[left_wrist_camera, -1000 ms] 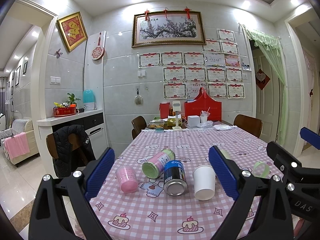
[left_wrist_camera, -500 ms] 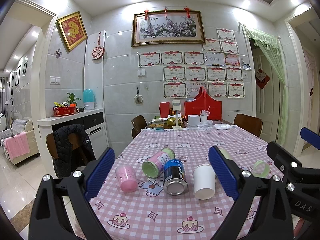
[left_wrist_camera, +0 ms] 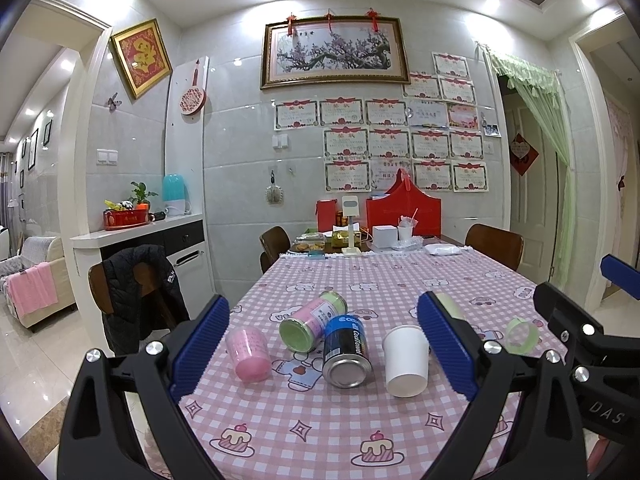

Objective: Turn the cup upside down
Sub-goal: 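Move the right tool toward the white paper cup and close around it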

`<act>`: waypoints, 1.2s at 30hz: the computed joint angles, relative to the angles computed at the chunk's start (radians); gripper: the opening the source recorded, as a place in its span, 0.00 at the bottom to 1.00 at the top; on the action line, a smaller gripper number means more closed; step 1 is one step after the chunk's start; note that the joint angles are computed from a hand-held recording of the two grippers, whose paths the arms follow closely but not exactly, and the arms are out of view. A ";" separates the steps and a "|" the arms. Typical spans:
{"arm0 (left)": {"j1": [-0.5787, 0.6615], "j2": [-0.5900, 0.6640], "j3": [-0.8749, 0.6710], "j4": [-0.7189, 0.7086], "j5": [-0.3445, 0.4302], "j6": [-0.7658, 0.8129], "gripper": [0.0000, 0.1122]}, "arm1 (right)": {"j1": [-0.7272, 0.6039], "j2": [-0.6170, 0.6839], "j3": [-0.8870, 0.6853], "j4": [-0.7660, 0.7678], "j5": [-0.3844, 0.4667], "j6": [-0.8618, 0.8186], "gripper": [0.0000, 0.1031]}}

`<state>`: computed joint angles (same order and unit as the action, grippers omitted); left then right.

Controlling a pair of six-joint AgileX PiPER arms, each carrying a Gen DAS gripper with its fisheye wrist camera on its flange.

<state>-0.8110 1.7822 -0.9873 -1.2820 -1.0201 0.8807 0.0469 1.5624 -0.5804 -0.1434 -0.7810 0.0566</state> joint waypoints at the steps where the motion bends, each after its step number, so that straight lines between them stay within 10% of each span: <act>1: 0.003 0.002 -0.003 0.001 0.005 0.001 0.83 | 0.003 -0.001 -0.005 0.005 0.009 -0.003 0.92; 15: 0.072 0.069 -0.105 0.008 0.126 0.051 0.83 | -0.010 0.076 -0.091 0.002 0.066 -0.004 0.92; 30: 0.264 0.286 -0.372 -0.212 0.546 0.300 0.83 | -0.037 0.297 -0.307 -0.051 0.222 0.060 0.92; 36: 0.249 0.396 -0.520 -0.351 0.549 0.471 0.83 | -0.092 0.350 -0.387 -0.143 0.288 0.202 0.92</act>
